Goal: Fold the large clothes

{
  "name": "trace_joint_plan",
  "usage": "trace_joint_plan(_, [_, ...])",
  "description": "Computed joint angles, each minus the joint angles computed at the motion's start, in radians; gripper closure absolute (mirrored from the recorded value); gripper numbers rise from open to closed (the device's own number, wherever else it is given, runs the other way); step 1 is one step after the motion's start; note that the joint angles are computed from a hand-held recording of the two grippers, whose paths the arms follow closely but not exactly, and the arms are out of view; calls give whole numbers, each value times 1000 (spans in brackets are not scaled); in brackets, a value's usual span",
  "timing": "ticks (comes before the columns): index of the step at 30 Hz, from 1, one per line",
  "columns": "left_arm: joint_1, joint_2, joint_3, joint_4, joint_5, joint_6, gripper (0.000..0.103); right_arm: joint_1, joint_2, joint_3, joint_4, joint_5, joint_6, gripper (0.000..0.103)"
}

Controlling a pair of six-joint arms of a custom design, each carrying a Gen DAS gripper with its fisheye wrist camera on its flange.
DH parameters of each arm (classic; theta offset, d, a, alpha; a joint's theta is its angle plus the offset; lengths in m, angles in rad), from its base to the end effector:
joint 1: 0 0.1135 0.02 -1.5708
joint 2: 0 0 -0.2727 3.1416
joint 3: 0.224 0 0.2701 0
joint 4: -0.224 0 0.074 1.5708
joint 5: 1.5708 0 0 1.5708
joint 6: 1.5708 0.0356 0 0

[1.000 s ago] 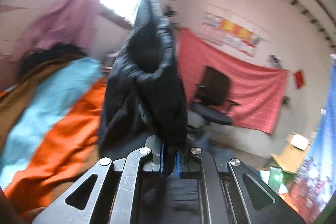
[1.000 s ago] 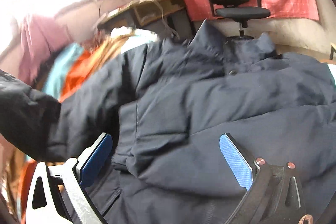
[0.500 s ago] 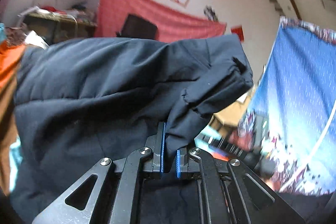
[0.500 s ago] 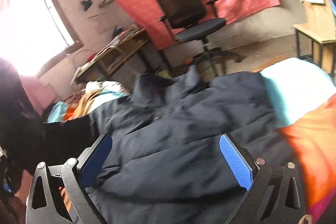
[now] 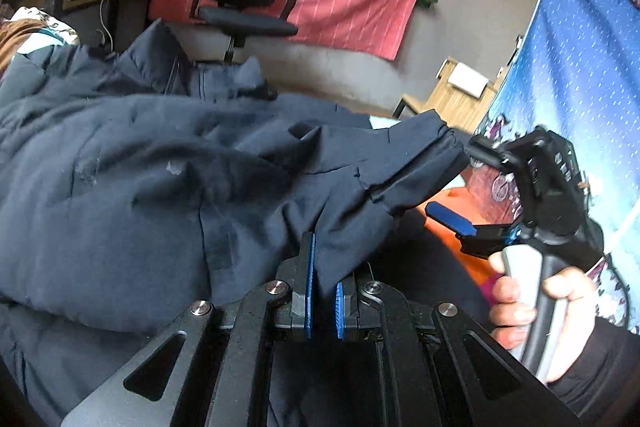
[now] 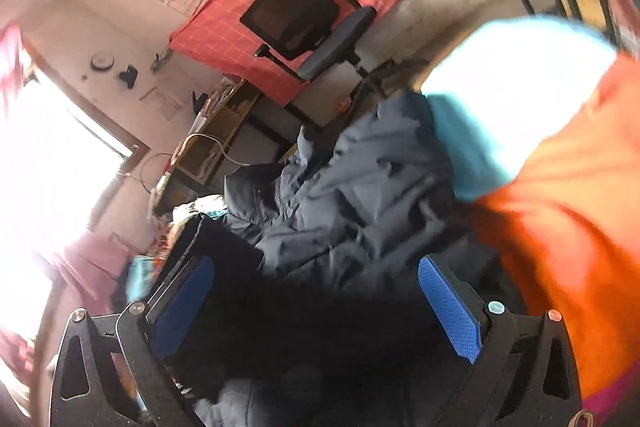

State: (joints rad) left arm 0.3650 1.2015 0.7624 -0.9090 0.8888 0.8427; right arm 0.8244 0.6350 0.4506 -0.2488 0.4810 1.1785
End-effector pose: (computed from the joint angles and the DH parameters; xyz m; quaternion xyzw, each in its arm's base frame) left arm 0.2030 0.0480 0.2161 0.2587 0.8605 -0.2947 0.3252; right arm 0.1249 0.1108 0.2416 0.2704 0.7829 0.3324 0.4510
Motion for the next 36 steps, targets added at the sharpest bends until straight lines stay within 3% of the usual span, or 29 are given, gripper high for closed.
trace_joint_plan(3, [-47,13,-17,65,-42,-50,97,-54,-84,-82,56,-96,38,0])
trace_joint_plan(7, [12,19,-42,2,-24,68,94,-74,-60,-70,50,-150,16,0])
trace_joint_plan(10, [49,72,3,-118,-2,190,86,-55,-5,-20,10,-138,-8,4])
trace_joint_plan(12, [75,110,32,-183,-5,267,79,-52,39,2,-8,-147,-12,36])
trace_joint_plan(13, [91,108,41,-218,-9,302,73,-60,60,11,-6,-171,-15,47])
trace_joint_plan(14, [120,102,51,-276,-10,355,65,-61,91,30,-17,-182,-15,66])
trace_joint_plan(15, [149,130,75,-340,-5,428,50,-56,118,46,-24,-178,-19,84])
trace_joint_plan(17, [215,171,110,-457,11,557,33,-28,161,86,-60,-136,-36,93])
trace_joint_plan(18, [247,186,128,-503,15,608,29,-5,175,107,-78,-98,-53,95])
trace_joint_plan(21, [318,213,186,-549,17,667,29,61,216,188,-146,34,-96,97])
trace_joint_plan(23, [361,204,206,-484,40,601,29,78,236,230,-166,94,-116,97])
trace_joint_plan(25, [395,140,180,-222,56,336,29,74,276,285,-199,139,-140,97])
trace_joint_plan(26, [389,102,147,-2,11,115,29,69,316,319,-230,157,-146,96])
trace_joint_plan(27, [372,113,147,125,-47,-18,29,55,354,342,-245,154,-153,93])
trace_joint_plan(28, [362,145,169,168,-77,-75,29,47,406,378,-293,158,-149,92])
trace_joint_plan(32, [330,326,323,256,-129,-214,29,37,534,458,-446,183,-102,58])
trace_joint_plan(35, [295,361,349,325,-163,-213,29,97,546,494,-505,298,-99,33])
trace_joint_plan(36, [282,370,350,339,-186,-204,29,115,550,502,-499,326,-112,30])
